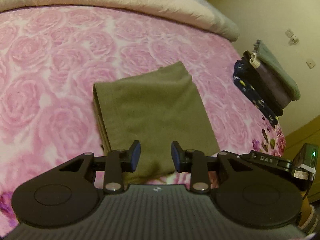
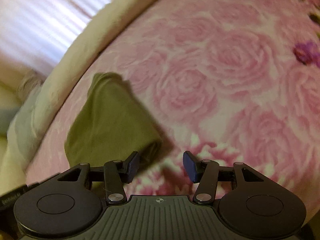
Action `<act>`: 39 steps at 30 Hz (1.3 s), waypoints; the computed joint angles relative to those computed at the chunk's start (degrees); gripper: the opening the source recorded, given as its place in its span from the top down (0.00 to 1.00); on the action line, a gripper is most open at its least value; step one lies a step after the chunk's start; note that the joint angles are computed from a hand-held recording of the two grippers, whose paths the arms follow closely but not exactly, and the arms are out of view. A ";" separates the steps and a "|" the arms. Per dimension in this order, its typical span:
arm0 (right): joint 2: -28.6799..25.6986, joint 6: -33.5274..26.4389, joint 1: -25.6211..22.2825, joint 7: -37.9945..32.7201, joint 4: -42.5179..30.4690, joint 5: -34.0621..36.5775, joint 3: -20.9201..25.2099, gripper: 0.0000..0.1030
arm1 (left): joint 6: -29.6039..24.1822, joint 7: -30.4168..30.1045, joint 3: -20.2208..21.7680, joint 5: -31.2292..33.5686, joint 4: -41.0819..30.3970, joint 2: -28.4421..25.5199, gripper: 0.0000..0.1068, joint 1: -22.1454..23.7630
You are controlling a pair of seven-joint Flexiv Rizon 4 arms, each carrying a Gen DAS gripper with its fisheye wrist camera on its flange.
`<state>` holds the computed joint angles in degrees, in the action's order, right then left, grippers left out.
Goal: Fold clothes
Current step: 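Grasp the edge of the olive bundle with the left gripper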
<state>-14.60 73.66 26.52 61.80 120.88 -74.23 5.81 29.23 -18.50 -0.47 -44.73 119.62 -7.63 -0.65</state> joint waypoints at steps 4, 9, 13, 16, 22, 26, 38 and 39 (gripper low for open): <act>3.20 0.70 -0.97 5.98 1.82 6.34 1.16 0.49 | -4.24 -6.17 -0.52 7.19 -7.34 -0.19 0.74 -0.30; 7.48 -5.98 0.37 4.06 2.06 21.28 4.60 0.49 | -9.76 -8.88 -1.75 9.27 -15.47 -2.68 0.73 -0.63; 7.64 -9.40 1.49 12.65 1.60 19.28 4.31 0.49 | -12.16 -11.25 -3.95 9.98 -22.37 -9.42 0.73 -1.37; 5.99 -13.16 2.96 29.07 1.13 10.01 2.87 0.49 | -13.82 -9.44 -6.16 9.99 -27.76 -15.02 0.73 -1.82; 1.35 -23.82 5.63 64.56 -0.90 -4.00 2.53 0.49 | -18.73 -8.51 -9.03 13.52 -38.87 -24.20 0.66 -4.24; -1.43 -26.03 6.46 69.98 -2.89 -5.39 2.69 0.49 | -22.53 -11.71 -9.61 16.24 -45.08 -29.29 0.64 -6.31; -4.49 -27.91 7.24 67.30 -5.22 -3.89 2.21 0.51 | -36.39 -16.94 -10.84 19.46 -59.58 -40.93 0.95 -8.48; -4.74 -27.66 7.22 65.70 -5.52 -3.26 2.10 0.76 | -36.51 -16.09 -10.99 19.22 -59.84 -41.14 0.95 -8.31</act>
